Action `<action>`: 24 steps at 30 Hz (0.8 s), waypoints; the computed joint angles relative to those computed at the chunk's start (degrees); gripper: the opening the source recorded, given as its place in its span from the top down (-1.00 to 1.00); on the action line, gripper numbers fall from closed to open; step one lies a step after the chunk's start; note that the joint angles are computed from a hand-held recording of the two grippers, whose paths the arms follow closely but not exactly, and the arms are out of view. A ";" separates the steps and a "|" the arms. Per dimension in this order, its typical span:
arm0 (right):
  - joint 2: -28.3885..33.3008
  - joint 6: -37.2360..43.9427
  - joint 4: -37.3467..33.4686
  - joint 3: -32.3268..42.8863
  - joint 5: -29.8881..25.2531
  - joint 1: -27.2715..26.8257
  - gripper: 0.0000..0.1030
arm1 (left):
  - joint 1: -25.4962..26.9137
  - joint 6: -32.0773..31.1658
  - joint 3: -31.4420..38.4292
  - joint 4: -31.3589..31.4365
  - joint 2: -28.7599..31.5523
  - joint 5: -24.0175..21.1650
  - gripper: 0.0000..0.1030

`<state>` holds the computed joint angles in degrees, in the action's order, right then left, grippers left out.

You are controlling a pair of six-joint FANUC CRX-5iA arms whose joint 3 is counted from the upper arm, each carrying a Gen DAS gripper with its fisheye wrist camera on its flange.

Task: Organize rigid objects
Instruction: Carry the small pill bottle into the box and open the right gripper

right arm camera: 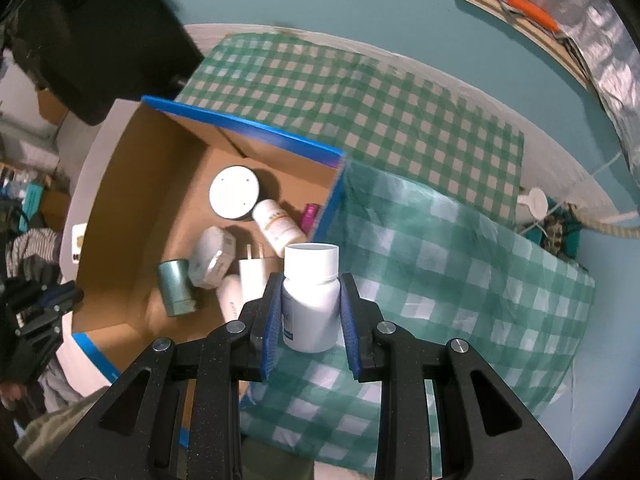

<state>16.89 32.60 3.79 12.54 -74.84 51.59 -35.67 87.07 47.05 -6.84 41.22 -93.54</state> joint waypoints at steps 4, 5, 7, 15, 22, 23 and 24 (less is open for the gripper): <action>1.18 1.76 -0.20 1.85 -0.28 0.30 0.48 | -0.09 -0.10 0.04 -0.14 -0.02 -0.02 0.90; 1.64 2.25 -0.25 2.50 -0.45 0.39 0.48 | -0.09 -0.11 0.01 -0.13 -0.05 0.02 0.90; 2.48 3.27 -0.38 3.60 -0.75 0.47 0.48 | -0.09 -0.04 -0.08 -0.10 -0.09 0.06 0.90; 6.63 8.20 -2.06 8.26 -2.04 0.49 0.48 | -0.09 0.00 -0.11 -0.08 -0.09 0.11 0.90; 9.99 11.95 -3.64 11.19 -3.68 0.31 0.48 | -0.09 0.06 -0.10 -0.02 -0.09 0.15 0.90; 10.27 12.23 -3.67 11.45 -3.92 0.32 0.48 | -0.08 0.06 -0.11 0.00 -0.11 0.15 0.90; 10.60 12.50 -3.79 11.74 -4.10 0.29 0.48 | -0.10 0.13 -0.02 0.00 -0.05 0.14 0.90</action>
